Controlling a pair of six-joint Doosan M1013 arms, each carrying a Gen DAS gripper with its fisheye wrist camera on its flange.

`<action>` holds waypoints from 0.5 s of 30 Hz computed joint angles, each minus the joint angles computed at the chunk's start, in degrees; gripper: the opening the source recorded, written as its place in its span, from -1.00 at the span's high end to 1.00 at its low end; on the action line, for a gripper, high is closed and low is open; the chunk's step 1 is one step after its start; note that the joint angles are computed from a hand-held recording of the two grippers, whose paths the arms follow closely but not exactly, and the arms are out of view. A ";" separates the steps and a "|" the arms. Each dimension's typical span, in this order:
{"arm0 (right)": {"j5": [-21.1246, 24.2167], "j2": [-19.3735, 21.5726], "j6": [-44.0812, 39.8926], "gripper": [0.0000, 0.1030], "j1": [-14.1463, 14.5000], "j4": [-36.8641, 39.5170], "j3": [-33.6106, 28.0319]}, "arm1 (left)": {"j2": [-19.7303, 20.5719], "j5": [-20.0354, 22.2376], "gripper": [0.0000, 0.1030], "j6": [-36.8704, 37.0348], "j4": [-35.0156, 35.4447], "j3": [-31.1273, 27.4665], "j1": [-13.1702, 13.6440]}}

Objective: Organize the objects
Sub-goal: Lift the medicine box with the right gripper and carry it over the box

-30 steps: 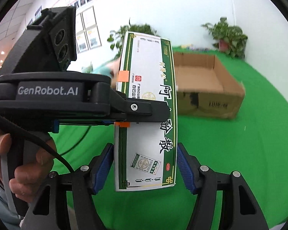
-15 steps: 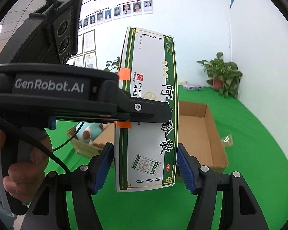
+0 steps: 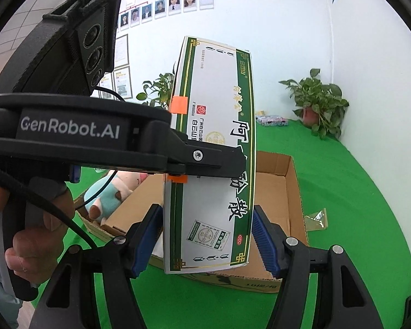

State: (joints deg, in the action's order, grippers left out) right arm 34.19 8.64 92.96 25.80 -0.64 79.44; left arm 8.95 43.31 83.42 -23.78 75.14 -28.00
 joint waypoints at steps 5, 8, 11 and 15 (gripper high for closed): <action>6.21 3.68 -5.05 -0.21 -2.44 7.35 -4.52 | 2.76 3.27 0.22 -1.67 -1.15 -2.08 1.10; 9.84 5.80 -6.37 -0.21 -3.32 9.25 -6.99 | 4.29 4.86 0.22 -1.98 -3.25 -2.73 1.98; 13.26 8.13 -7.77 -0.21 -4.55 12.60 -9.04 | 5.91 6.45 0.23 -2.05 -5.55 -3.32 2.78; 17.68 10.89 -7.24 -0.21 -5.63 13.80 -11.44 | 8.02 8.99 0.23 -3.05 -7.99 -3.95 3.49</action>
State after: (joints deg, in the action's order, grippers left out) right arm 51.87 19.53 85.72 20.17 13.17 68.00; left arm 16.97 52.30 80.37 -31.77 71.20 -24.51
